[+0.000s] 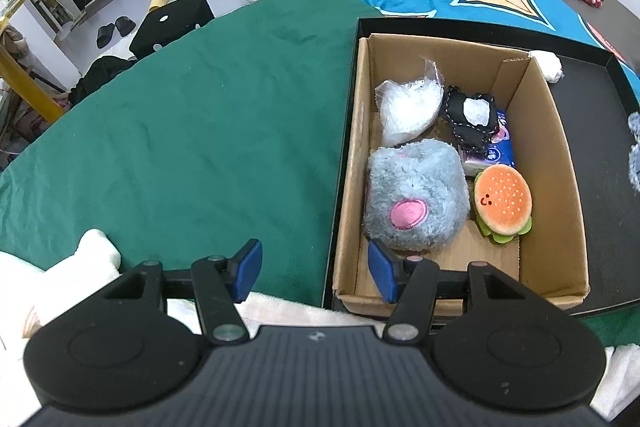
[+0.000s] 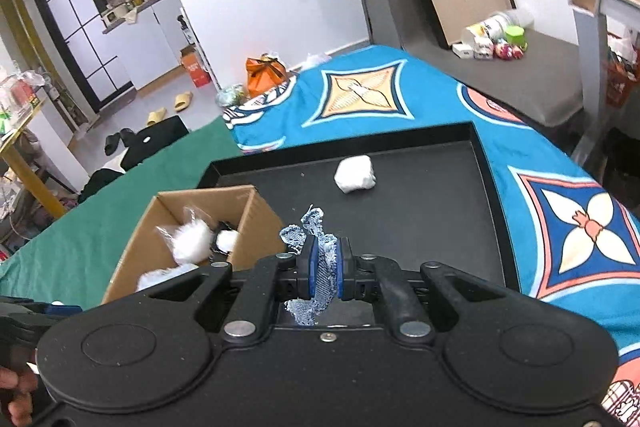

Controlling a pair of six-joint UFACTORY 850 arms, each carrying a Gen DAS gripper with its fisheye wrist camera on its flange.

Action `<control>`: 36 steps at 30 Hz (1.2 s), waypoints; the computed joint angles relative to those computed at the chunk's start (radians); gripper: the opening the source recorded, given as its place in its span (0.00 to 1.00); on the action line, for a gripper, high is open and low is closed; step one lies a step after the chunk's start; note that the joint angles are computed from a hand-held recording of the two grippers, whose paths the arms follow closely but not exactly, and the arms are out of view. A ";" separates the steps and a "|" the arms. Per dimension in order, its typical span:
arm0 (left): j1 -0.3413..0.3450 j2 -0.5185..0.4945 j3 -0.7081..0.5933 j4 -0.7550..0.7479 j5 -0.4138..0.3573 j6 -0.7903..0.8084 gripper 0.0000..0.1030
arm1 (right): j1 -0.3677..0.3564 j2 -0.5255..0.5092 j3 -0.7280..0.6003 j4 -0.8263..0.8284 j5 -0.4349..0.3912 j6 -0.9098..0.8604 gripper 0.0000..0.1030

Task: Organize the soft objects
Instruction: 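Lift the denim bunny with the right gripper, carry it into the box, release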

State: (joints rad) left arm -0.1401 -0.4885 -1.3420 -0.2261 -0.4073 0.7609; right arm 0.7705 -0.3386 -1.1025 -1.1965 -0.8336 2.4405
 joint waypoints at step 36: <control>0.078 -0.049 -0.027 -0.415 -0.137 0.380 0.11 | -0.011 -0.184 -0.281 0.051 0.141 -0.217 0.12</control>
State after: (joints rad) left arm -0.0616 -0.5372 -1.3694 -0.6414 -0.5446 1.1408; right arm 0.7597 -0.5227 -1.3831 -1.1455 -0.6928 2.2238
